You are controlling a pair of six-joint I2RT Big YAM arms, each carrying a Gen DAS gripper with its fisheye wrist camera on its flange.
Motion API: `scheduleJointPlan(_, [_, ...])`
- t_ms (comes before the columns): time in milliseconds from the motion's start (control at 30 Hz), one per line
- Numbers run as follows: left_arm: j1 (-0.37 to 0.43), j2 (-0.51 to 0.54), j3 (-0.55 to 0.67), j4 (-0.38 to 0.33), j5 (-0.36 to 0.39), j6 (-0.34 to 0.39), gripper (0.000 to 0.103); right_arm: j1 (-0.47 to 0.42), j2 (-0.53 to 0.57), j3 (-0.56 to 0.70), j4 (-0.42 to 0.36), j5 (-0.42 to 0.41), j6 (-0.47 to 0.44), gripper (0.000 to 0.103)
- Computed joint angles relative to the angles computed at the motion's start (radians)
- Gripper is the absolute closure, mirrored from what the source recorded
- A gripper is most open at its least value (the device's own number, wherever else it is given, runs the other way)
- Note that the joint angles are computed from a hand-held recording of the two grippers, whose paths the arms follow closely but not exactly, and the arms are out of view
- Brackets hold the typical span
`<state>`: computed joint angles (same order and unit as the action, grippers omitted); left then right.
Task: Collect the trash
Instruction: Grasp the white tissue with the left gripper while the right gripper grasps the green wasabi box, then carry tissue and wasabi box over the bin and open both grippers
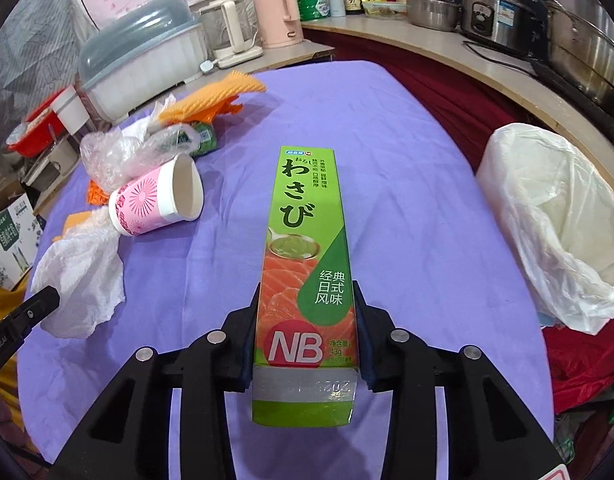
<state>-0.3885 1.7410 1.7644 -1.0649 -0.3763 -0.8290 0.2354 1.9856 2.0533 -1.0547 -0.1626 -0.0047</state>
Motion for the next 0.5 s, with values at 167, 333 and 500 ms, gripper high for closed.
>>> scheduleJointPlan(167, [-0.043, -0.001, 0.053, -0.017, -0.034, 0.011, 0.098, -0.039, -0.055, -0.042, 0.030, -0.033, 0.004, 0.066])
scheduleJointPlan(333, [-0.086, 0.013, 0.125, -0.030, -0.059, 0.036, 0.098, -0.078, -0.103, -0.076, 0.057, -0.064, 0.004, 0.066])
scheduleJointPlan(500, [-0.127, 0.056, 0.233, -0.034, -0.053, 0.079, 0.098, -0.124, -0.146, -0.107, 0.081, -0.092, 0.011, 0.066])
